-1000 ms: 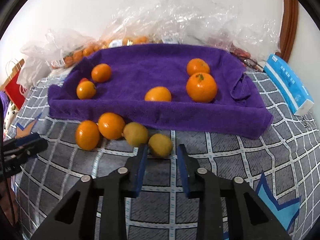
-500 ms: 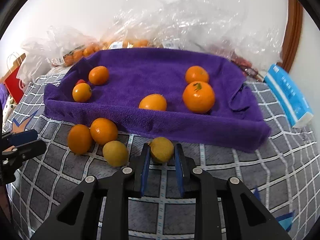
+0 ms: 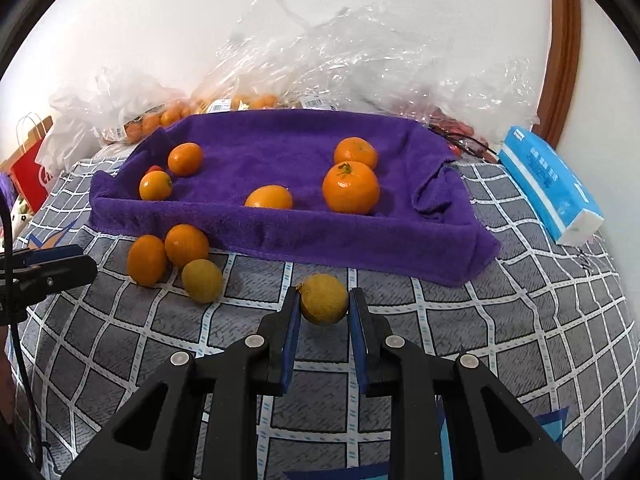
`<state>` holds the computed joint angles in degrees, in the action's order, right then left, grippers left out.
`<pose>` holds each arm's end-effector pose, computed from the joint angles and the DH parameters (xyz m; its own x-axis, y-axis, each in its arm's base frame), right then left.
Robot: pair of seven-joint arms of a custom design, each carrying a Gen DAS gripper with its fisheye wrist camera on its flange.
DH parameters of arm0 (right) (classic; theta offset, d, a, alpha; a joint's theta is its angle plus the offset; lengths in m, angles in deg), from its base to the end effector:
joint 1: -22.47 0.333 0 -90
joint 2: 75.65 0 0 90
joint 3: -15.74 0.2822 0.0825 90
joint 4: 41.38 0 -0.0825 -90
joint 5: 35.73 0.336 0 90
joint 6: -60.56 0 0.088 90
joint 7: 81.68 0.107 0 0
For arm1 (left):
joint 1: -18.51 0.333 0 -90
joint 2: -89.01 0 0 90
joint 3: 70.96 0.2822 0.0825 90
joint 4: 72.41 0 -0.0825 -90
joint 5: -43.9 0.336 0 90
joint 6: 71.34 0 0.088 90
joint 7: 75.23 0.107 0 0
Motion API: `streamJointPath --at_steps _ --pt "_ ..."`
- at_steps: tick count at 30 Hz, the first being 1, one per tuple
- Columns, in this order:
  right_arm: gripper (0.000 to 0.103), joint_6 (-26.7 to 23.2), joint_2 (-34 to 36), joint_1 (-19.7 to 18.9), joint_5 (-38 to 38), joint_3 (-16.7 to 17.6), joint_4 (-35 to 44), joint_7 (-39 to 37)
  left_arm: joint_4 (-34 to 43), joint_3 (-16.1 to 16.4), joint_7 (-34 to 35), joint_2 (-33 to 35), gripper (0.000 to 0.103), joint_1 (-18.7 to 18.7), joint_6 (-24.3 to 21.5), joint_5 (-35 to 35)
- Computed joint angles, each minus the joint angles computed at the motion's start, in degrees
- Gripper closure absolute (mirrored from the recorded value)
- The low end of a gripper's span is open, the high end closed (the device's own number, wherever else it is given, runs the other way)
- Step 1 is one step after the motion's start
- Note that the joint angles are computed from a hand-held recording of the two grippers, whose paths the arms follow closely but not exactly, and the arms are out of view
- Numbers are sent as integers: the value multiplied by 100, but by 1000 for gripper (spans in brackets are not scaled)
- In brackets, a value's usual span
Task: Organize fruits
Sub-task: 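Grasp a small yellow fruit with the right tool, then grasp a large orange with the left tool while the right tool holds the yellow fruit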
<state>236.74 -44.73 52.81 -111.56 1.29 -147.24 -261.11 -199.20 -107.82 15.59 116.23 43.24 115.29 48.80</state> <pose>0.5475 0.2515 0.2746 0.0810 -0.9967 -0.0038 -0.7123 -0.0552 -0.6997 0.5512 -0.1086 0.2890 -0.2349 -0.9462 0.2226 -0.7908 0.0529 -0.6097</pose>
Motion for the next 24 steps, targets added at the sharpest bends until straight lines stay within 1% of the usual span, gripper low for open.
streamJointPath --at_steps 2,6,7,10,14,19,22,24 --pt "79 9 10 -4 25 2 4 -14 155 321 6 7 51 -378 -115 -2" --pt "79 -8 22 22 103 -17 1 -48 438 833 85 139 51 -947 -280 -138" --pt "79 -11 21 25 132 -19 -8 -45 473 849 134 170 51 -971 -308 -181" --pt "79 85 45 7 245 -39 -17 -91 519 498 391 353 50 -658 -268 -280" --pt "79 116 65 64 519 -110 -54 -266 560 543 462 400 50 -754 -196 -346" --pt "79 235 105 225 733 -296 -73 -439 626 305 655 511 50 -593 -288 -361" --pt "79 267 138 229 1082 -285 -93 -797 609 476 672 470 50 -799 -218 -380" --pt "79 307 159 304 1259 -359 -109 -950 589 483 674 469 50 -827 -169 -381"
